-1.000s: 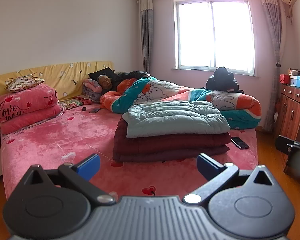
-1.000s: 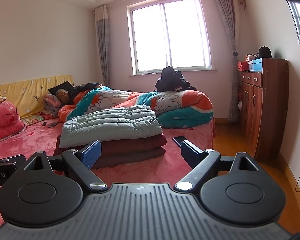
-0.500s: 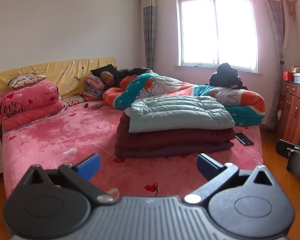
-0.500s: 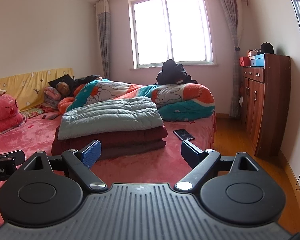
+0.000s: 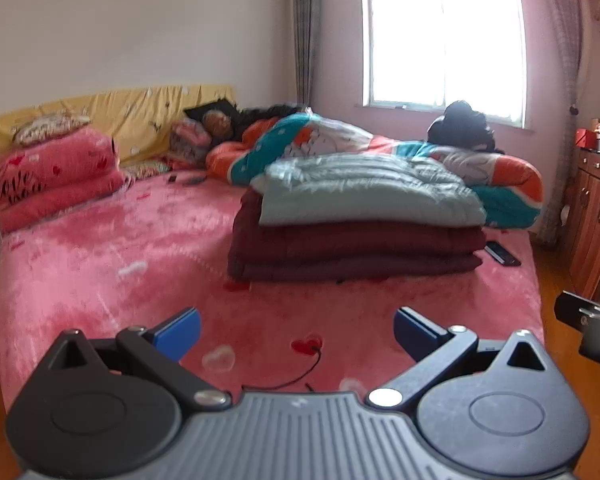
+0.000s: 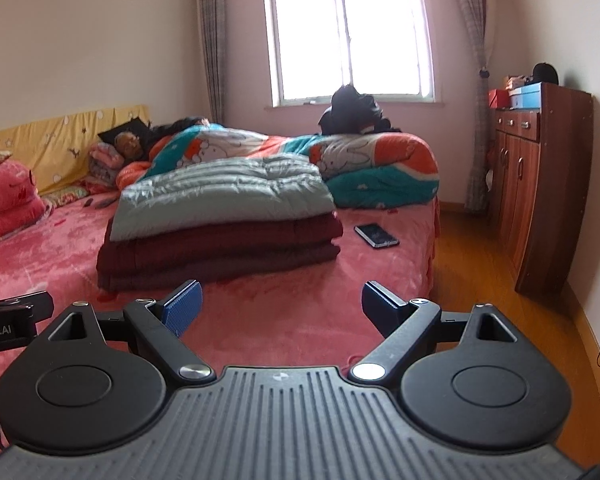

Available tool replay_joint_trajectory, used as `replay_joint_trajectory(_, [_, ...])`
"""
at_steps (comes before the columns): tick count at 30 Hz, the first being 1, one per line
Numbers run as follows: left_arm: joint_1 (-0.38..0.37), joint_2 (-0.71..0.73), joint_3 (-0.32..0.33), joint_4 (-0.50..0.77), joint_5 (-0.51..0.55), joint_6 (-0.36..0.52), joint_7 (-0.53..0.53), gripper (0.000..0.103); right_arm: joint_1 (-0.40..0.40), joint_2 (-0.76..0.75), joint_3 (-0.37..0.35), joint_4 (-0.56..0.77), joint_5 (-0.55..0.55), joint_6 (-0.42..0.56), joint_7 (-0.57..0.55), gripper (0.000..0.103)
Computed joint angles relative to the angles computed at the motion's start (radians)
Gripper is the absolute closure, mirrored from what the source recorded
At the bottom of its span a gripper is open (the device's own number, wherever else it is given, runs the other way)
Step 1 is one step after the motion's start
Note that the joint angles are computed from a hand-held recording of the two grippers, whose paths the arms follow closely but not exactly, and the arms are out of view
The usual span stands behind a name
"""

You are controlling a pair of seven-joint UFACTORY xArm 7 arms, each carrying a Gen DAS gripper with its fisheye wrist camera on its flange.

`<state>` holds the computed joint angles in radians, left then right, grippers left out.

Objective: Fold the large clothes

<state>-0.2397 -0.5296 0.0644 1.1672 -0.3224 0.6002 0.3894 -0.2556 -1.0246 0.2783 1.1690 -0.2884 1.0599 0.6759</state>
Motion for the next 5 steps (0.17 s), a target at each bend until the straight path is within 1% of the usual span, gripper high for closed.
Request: replay_joint_trajectory(5, [0.026, 0.022, -0.005, -0.045, 0.022, -0.025, -0.004, 0.001, 0.027, 0.015, -0.002, -0.054, 0.016, -0.035, 0.010, 0.000])
